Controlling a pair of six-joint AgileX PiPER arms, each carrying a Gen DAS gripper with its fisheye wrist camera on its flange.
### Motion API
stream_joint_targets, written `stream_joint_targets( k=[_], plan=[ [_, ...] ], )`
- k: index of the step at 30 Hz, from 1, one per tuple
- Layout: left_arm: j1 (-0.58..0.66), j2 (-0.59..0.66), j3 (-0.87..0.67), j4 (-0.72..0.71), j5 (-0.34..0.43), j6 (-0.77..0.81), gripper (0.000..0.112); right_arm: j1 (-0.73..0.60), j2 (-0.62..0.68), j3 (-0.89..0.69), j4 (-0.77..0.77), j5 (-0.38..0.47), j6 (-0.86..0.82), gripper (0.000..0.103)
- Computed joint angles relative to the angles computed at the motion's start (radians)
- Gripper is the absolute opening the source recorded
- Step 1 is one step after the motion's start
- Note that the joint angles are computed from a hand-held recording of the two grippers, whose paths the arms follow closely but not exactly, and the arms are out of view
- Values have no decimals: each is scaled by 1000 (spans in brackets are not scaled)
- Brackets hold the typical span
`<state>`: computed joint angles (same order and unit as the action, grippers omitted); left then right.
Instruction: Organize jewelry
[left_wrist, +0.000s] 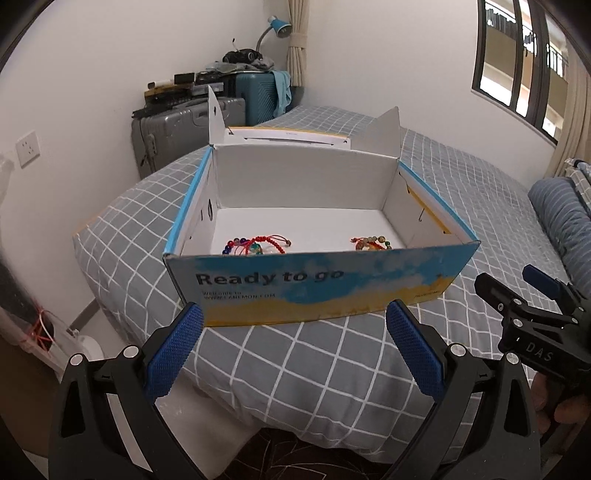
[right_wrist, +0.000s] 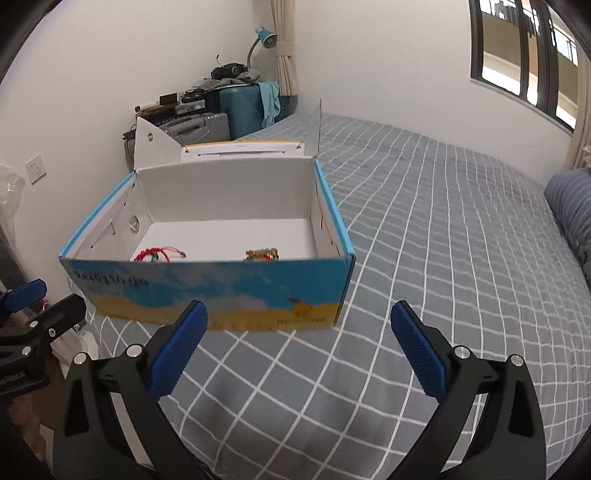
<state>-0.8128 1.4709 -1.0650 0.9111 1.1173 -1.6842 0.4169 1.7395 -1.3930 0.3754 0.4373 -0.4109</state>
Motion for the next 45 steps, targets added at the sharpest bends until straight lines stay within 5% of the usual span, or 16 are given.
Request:
stream_joint_targets(
  k=[9,45],
  plan=[
    [-3,-3,7,-5,61,-27,97,6,-4,17,10,0,-8,95],
    [-6,7,-17,-36,83,7,97,6,-3,12,6,7,14,95]
  ],
)
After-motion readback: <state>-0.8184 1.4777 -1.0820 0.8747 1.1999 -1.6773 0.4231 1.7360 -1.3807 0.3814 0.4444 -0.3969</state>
